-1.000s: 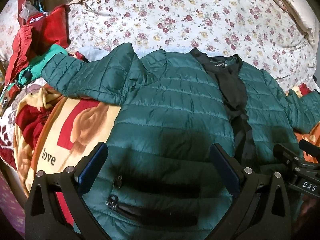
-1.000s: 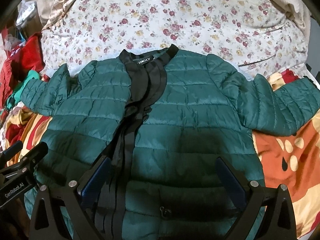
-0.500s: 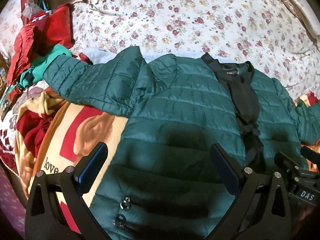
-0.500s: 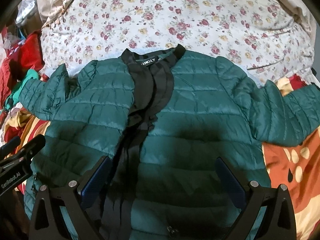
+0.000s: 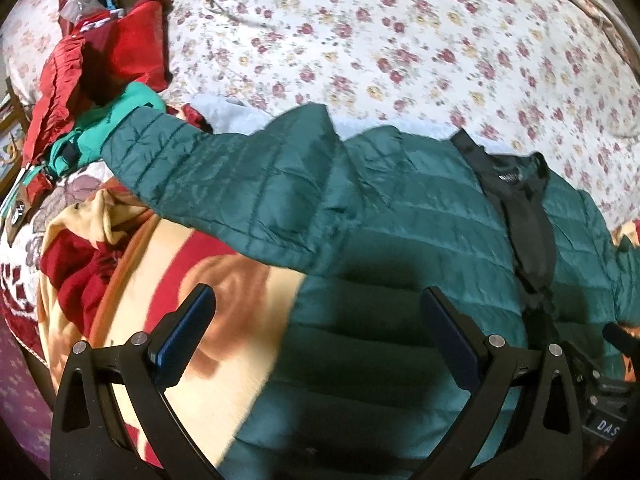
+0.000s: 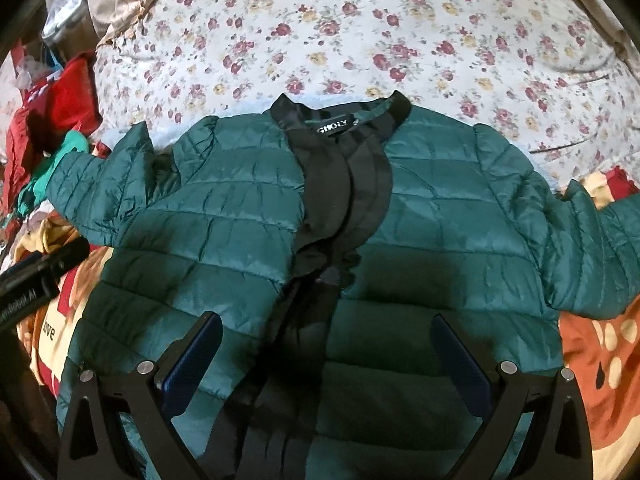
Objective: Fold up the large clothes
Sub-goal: 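Move the left gripper to the jacket sleeve cuff and close on it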
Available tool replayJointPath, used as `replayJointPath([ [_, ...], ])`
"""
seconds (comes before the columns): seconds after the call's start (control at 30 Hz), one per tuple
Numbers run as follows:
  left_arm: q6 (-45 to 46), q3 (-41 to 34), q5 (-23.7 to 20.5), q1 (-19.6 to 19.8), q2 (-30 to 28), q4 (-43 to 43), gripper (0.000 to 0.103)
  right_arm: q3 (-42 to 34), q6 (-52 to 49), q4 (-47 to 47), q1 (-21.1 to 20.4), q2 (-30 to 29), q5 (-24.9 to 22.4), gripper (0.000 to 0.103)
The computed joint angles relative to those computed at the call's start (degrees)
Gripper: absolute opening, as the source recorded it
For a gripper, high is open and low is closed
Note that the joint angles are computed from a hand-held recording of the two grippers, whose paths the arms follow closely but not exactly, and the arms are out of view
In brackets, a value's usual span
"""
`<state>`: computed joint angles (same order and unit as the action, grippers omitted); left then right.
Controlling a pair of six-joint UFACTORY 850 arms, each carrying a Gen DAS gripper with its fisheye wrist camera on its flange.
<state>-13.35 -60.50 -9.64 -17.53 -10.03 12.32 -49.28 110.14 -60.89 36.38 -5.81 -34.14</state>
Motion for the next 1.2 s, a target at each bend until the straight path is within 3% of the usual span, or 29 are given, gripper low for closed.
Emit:
replayJointPath([
  [0.2,7.4,-3.6,-1.1,3.6,-2.1,-8.7,0.102,-0.9,-1.1,0.0,-0.1,-0.9,0.8,0.103],
  [0.5,-16.7,-14.5,-4.4,9.7,-10.0,15.0,0.102,-1.4,-1.9,0.8,-0.5,-1.5,3.2,0.103],
  [0.7,-15.9,-26.2,-7.8,13.5,-19.0,13.2,0.102,-2.1,-4.7,2.9,-0.4,-2.5,3.9,0.103],
  [0.87,-21.8,-34.8,-10.0,14.8,-26.0,19.5,0.102,-3.0,-7.7,5.4,-0.8,-3.8,5.0,0.103],
  [1.0,-23.8,-42.4,-13.7,15.9,-32.0,19.2,0.102,-3.6,-10.2,7.3,-1.3,-4.5,5.7,0.103],
  [1.13,-23.0,-48.5,-16.7,16.5,-36.7,17.0,0.090,-3.6,-10.4,8.0,-1.9,-4.8,6.1,0.103],
  [1.2,-20.0,-51.6,-18.2,16.7,-38.9,14.2,0.076,-3.6,-10.9,9.1,-2.4,-5.0,6.7,0.103],
])
